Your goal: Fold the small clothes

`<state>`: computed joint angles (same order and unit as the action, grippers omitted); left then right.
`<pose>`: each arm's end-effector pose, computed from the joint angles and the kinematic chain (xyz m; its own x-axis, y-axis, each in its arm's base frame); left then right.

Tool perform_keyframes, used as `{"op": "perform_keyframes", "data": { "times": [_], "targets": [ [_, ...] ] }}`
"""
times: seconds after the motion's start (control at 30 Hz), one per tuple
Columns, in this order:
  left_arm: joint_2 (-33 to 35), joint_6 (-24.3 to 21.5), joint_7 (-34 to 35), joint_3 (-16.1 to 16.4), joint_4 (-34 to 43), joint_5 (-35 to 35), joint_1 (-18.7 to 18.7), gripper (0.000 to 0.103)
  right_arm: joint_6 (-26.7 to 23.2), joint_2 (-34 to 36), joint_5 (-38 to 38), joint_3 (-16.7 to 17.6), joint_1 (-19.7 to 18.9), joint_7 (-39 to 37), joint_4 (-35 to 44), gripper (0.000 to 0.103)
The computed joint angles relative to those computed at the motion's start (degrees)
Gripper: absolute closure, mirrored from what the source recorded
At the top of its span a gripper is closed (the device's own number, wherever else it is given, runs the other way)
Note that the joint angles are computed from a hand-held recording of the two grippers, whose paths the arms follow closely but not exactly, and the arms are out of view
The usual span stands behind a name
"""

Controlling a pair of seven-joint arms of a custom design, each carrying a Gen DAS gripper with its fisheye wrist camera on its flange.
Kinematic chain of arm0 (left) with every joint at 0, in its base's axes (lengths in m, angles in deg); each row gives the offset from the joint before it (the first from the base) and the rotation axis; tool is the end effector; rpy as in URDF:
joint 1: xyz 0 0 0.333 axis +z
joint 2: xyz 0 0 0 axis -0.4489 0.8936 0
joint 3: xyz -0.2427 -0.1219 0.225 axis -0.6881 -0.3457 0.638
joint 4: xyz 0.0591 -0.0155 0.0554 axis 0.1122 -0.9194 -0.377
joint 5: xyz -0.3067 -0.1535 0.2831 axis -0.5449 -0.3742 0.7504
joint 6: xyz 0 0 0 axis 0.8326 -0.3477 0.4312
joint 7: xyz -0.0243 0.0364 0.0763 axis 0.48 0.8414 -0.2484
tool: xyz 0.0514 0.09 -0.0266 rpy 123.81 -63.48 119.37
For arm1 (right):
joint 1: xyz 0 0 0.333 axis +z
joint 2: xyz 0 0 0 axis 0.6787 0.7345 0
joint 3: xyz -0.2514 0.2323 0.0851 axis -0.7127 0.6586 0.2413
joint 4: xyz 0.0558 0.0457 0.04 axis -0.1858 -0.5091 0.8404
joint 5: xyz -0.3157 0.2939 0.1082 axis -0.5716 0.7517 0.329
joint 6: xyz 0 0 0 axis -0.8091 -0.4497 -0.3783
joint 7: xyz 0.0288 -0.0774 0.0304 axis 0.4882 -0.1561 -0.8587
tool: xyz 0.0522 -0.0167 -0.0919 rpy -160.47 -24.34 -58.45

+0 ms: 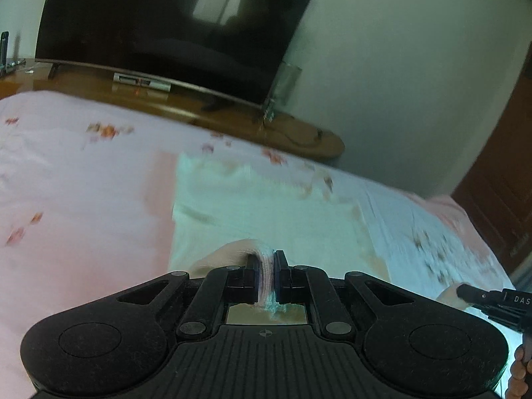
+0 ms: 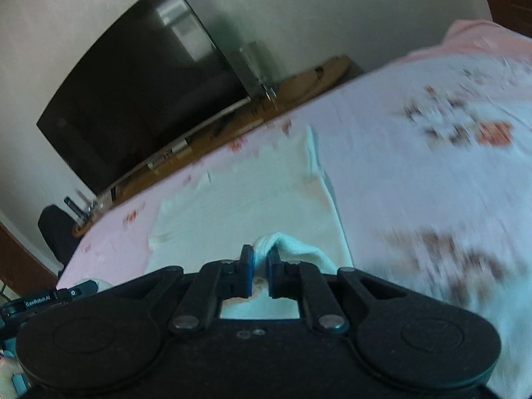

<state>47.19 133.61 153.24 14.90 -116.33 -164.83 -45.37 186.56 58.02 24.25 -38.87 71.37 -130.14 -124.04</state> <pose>0.5174 -0.2483 0.4522 -0.3974 -0.8460 0.3556 -0.6600 -0.0058 -0.7513 0.3324 0.4033 0.4942 -0.3381 -0.8190 -0.4636 -0.4433 0.5731 -0.6893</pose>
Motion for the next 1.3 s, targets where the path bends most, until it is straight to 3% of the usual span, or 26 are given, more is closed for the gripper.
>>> {"op": "perform_keyframes", "data": {
  "times": [0.13,0.23,0.33,0.43,0.57,0.6,0.67,0.8,0.87,0.9,0.93,0.97,1.0,1.03,1.07,1.1,1.13,1.2,1.3],
  "targets": [
    [10.8,4.7,-1.4,-1.0,11.2,2.0,0.0,0.095,5.1,3.9,-7.5,-3.4,-4.4,1.9,2.6,0.094],
    [19.3,8.2,-13.5,0.0,18.9,14.9,-2.1,0.095,8.8,8.6,-13.1,-6.6,-7.0,2.7,6.0,0.094],
    [27.1,8.3,-29.5,8.9,26.3,28.4,-9.7,0.095,12.7,14.2,-17.1,-10.2,-8.6,3.1,10.2,0.094],
    [34.4,5.9,-42.9,19.6,34.1,37.4,-17.7,0.095,15.3,19.8,-18.8,-13.4,-9.3,1.9,14.4,0.094],
    [42.8,-1.2,-58.2,31.7,42.4,46.7,-24.7,0.094,17.2,25.0,-16.1,-16.6,-9.2,-3.2,17.6,0.094],
    [44.6,-3.9,-60.8,33.1,44.6,48.0,-25.0,0.094,17.1,26.1,-14.7,-17.1,-9.1,-5.5,18.3,0.094],
    [47.1,-7.0,-64.4,33.9,47.9,50.5,-24.6,0.094,17.5,28.2,-12.4,-18.1,-8.8,-9.0,19.7,0.094],
    [48.7,-7.1,-68.9,33.5,50.3,53.2,-23.6,0.094,17.9,31.0,-11.2,-20.1,-7.3,-11.2,22.0,0.094],
    [49.7,-10.9,-71.7,33.4,52.9,55.1,-22.6,0.094,17.8,31.8,-11.2,-20.9,-6.7,-11.3,23.1,0.094],
    [49.8,-12.9,-72.9,33.2,53.7,55.9,-22.1,0.091,18.3,32.4,-10.8,-21.3,-6.6,-11.9,23.8,0.093],
    [49.7,-14.2,-73.5,32.5,54.2,56.5,-21.3,0.087,19.1,32.7,-8.6,-21.3,-7.0,-14.4,24.1,0.084],
    [48.7,-13.7,-72.2,30.5,53.3,56.1,-19.9,0.072,19.8,32.7,-7.1,-20.9,-7.5,-15.1,24.0,0.077],
    [47.7,-12.4,-70.5,29.9,52.0,54.7,-19.7,0.042,20.1,32.0,-9.2,-22.5,-6.1,-11.9,23.5,0.069],
    [46.8,-9.9,-71.3,31.4,50.1,55.1,-21.1,0.022,19.6,31.1,-13.2,-23.4,-5.1,-7.5,22.9,0.062],
    [45.7,-5.0,-75.5,33.1,47.2,59.3,-22.7,0.000,17.5,30.1,-16.1,-23.5,-4.4,-4.7,22.4,0.061],
    [44.7,-0.3,-76.3,32.7,44.9,61.4,-22.9,0.000,15.6,29.5,-17.2,-23.1,-4.4,-4.1,22.1,0.061],
    [43.7,1.4,-73.1,30.4,44.1,60.6,-21.3,0.000,14.6,28.9,-17.3,-22.6,-4.7,-5.1,21.8,0.061],
    [42.5,-1.0,-71.6,27.3,44.0,62.1,-18.8,0.000,12.8,29.1,-12.3,-21.0,-5.6,-13.6,22.1,0.061],
    [42.2,-1.7,-71.7,26.9,42.9,65.9,-18.7,0.001,11.8,31.1,-4.5,-19.9,-6.4,-24.8,23.5,0.059]
  ]
}}
